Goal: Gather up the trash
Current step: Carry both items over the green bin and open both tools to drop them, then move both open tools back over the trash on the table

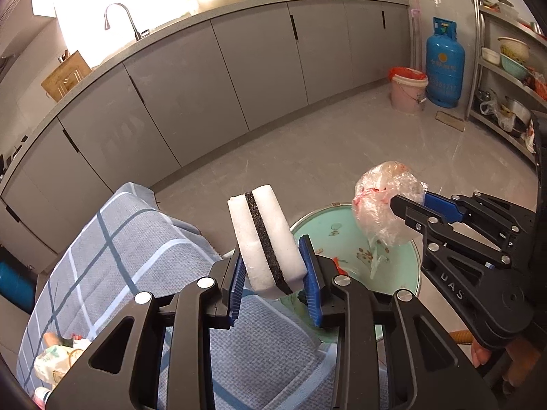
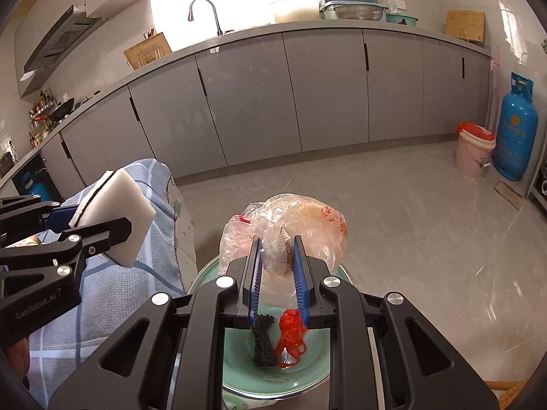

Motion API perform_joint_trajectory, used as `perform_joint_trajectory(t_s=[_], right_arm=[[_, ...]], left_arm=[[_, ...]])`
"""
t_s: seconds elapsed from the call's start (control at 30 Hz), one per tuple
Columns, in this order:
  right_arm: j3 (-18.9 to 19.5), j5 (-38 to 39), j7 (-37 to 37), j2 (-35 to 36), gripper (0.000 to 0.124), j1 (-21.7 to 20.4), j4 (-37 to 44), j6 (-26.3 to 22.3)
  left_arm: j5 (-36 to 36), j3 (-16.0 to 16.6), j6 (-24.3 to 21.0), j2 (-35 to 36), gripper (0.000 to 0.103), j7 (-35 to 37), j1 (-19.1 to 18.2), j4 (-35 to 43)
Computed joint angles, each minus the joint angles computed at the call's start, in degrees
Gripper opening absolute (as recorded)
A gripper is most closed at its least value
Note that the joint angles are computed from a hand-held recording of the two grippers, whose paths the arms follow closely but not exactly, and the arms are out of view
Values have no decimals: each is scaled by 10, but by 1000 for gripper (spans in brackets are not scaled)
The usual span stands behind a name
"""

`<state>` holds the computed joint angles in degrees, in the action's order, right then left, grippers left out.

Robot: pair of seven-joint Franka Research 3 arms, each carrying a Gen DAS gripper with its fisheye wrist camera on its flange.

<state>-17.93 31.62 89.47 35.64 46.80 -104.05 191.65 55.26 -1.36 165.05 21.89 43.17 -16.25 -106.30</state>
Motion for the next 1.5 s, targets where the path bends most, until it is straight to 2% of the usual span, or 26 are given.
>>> perform_joint_trajectory(t_s=[0.13,0.27,0.3,0.33,0.37,0.47,0.57,0.63,0.97,1.5], right_arm=[[-2,-1,6,13,22,-5,14,-7],[11,-12,15,21,37,-21,23,-11],[10,-12,19,23,47,-21,24,-9],[9,-11,23,25,52,-20,23,-5],[6,-9,26,26,58,-18,22,-3],[2,-6,29,27,58,-17,20,-6],[-8,1,36,23,62,-7,10,-3],[-14,7,38,19,64,-2,1,1],[-42,44,39,-10,71,43,-47,7],[-119,96,-1,-48,75,172,-77,4]], left_arm=[[-7,-2,0,8,34,8,0,6],[-5,1,1,11,38,8,-4,6],[-5,2,-1,11,42,9,-5,6],[2,7,-2,9,54,0,-9,5],[17,15,0,8,58,-18,-15,4],[28,13,-3,3,61,-26,-12,-1],[68,24,-8,-6,74,-70,-20,-6],[85,21,-10,-15,76,-88,-15,-13],[124,-5,-32,-61,85,-135,16,-49],[152,-37,-33,-160,86,-186,74,-155]])
